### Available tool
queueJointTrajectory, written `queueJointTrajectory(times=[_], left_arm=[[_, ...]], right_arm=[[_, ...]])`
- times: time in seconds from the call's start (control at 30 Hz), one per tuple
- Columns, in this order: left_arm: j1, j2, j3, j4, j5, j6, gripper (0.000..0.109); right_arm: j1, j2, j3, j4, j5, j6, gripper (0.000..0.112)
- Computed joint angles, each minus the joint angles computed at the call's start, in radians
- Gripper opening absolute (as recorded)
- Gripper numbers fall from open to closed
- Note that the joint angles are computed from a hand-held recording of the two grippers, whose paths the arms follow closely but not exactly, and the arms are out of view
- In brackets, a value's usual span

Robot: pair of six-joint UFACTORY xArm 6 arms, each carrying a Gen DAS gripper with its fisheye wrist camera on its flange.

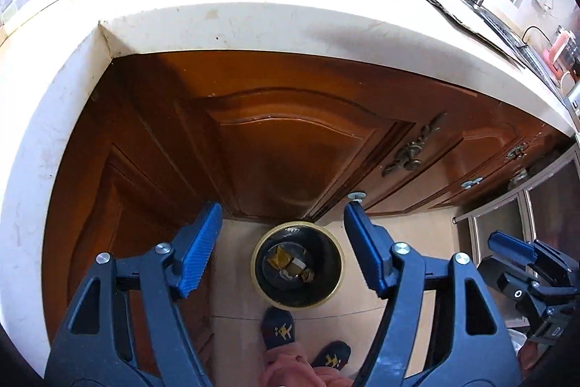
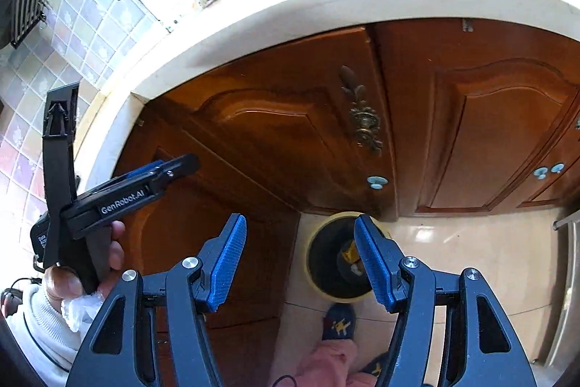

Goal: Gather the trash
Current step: 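Raise both open tools back toward the counter trash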

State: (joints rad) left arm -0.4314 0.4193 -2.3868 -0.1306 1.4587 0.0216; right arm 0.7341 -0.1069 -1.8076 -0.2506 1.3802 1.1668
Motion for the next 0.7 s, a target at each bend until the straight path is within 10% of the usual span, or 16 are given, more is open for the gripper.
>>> queueJointTrajectory(times=[0.27,0.7], left_arm=[[0.03,0.038,-0.072,-0.051,0.103,0.019,0.067],[0.018,-0.053,0.129,-0.042,-0.067,0.085,0.067]], right_arm=[[0.029,0.037,-0.067,-0.04,-0.011,0.003,0.063],[0.028,0.027,-0.044,-0.034,-0.024,0.012,0.063]])
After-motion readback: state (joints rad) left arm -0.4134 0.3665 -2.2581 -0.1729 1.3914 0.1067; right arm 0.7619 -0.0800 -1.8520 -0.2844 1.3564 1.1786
